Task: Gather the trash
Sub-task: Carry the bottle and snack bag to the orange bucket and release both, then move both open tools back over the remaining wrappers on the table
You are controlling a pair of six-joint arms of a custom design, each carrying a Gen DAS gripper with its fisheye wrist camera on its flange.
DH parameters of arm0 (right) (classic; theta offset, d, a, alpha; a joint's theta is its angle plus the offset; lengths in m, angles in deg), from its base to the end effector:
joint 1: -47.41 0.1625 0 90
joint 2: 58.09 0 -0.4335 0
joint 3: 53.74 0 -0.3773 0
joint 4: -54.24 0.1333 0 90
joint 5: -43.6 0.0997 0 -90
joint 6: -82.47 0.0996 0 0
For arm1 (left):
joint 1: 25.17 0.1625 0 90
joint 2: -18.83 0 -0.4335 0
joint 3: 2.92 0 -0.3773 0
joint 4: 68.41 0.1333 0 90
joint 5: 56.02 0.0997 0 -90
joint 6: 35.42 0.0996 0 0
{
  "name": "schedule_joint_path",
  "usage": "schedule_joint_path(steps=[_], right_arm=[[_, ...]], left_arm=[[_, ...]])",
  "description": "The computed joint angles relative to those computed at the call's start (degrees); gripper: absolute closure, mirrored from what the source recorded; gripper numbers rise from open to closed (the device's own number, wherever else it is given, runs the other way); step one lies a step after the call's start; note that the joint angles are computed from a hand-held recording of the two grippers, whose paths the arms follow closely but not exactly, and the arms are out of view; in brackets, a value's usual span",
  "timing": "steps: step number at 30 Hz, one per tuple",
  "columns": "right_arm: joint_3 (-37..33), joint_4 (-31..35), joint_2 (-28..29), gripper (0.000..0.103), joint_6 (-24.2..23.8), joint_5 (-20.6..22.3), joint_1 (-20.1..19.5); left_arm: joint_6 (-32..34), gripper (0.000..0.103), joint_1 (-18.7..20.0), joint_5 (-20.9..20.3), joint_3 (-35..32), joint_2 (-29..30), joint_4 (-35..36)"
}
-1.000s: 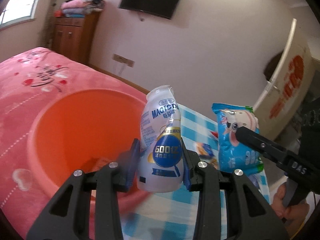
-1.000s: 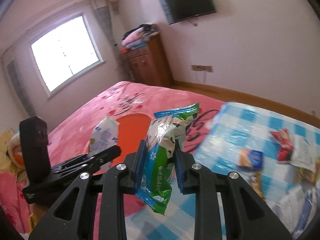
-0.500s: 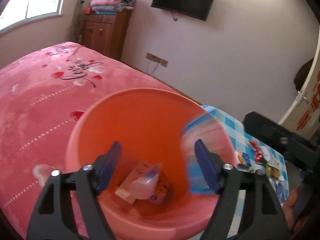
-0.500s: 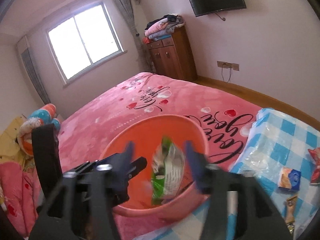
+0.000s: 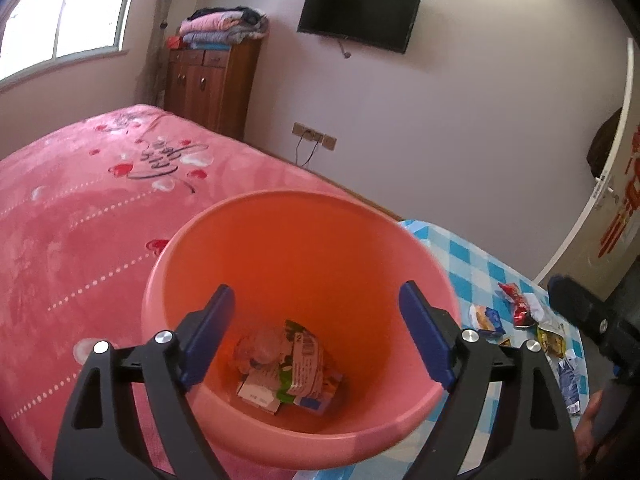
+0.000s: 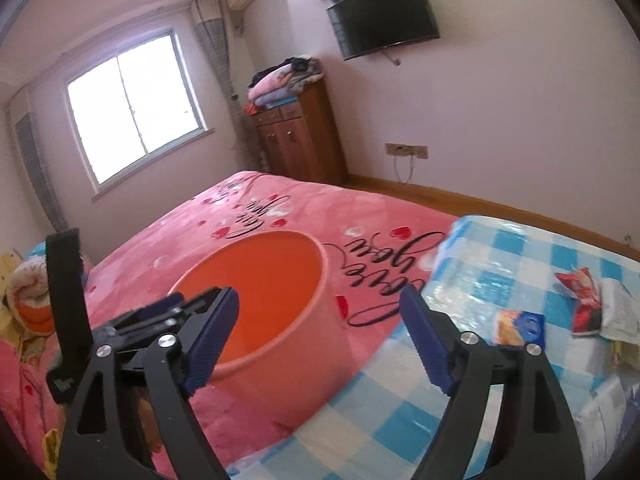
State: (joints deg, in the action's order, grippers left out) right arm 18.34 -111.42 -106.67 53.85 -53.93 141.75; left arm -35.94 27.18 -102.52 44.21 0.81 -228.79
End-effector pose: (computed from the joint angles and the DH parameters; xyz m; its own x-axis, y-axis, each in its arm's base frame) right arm 0.1783 -0.7606 0.3553 -0.8524 -0.2683 0.4488 -0.5180 0.5505 -0.6547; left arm -0.3682 -0.8078 0.1245 -0.8558 0.0782 -0.5114 0.4514 0.5958 -0.6643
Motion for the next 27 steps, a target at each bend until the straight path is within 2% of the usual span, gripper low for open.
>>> schedule_joint_path(steps=[3, 9, 18, 27], right_arm=[[3.4, -4.4, -1.6, 0.015, -0.9, -1.2, -0.5], [8.1, -10.3, -3.9, 0.015, -2.0, -3.3, -1.7], [13.8, -16.6, -7.3, 0.014, -1.9, -5.1, -4.0], [18.5, -20.9, -10.5, 0.014, -0.8, -4.7, -6.5]], left_arm=[[2.2, 0.015, -0.6, -0.7, 0.8, -0.1, -2.4], [5.0, 0.014, -1.7, -1.7, 2.2, 0.2, -5.1], [3.0, 0.014, -2.6, -4.0, 3.6, 0.4, -3.3], [1.3, 0.014, -3.7, -6.5, 3.6, 1.2, 0.4]])
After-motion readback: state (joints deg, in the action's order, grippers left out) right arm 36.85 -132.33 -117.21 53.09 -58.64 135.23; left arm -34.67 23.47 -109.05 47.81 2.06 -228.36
